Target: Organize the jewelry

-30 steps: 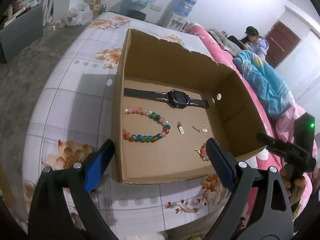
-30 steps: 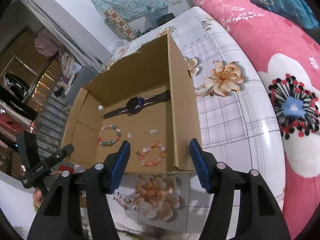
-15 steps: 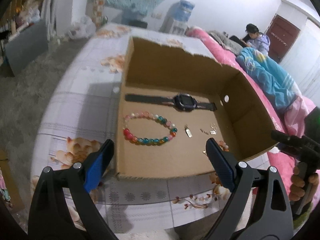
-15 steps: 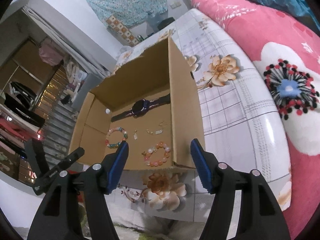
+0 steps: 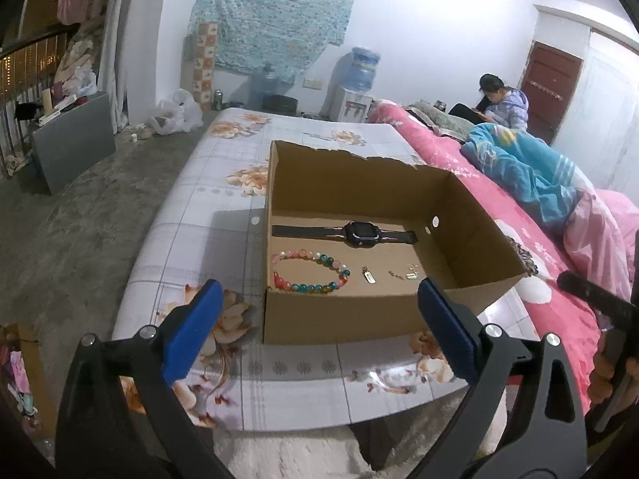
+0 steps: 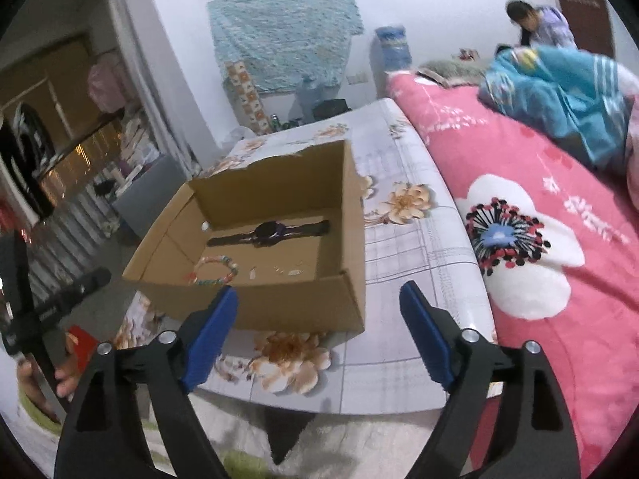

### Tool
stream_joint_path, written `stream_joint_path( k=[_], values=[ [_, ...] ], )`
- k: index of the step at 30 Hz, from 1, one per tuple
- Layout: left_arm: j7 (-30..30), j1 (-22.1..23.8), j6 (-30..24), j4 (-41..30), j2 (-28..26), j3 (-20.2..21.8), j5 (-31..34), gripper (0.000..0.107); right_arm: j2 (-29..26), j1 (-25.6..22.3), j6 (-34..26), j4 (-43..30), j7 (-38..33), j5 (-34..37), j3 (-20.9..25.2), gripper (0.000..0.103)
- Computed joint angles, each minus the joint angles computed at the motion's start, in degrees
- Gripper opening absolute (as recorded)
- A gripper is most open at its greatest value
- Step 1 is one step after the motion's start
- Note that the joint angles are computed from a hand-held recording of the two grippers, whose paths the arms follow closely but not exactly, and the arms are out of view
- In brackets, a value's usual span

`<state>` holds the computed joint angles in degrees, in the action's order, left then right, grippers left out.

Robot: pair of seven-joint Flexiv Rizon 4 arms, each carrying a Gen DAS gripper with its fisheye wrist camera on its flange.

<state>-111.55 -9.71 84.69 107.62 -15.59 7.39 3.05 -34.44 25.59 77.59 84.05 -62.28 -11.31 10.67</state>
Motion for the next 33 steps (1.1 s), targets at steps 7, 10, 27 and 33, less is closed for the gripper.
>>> stream_joint_path(
  k=[7,10,27,33],
  values=[
    [-17.2,-8.5,-10.0,-4.7,1.2,8.8,16.7,0.095,2.3,5.6,0.8,4.7,3.3,-5.9,-4.8,0.095],
    [-24.5,-10.7,-16.3,-7.3,1.5,10.2,23.8,0.095,2.3,7.9,-1.4,5.1,6.5,-9.1,-7.2,0.096],
    [-23.4,-2.8,-28.0,-11.1,-0.2,-0.1,23.8,0.095,-0.5,9.9,-13.6,-0.4,15.0,-18.2,-8.0,0.097],
    [-21.0,-2.3,-30.5,-12.7,-2.0,-1.8,21.5,0.095,-1.4,9.5,-15.5,-2.3,14.4,-16.8,-7.1,0.097]
  ],
)
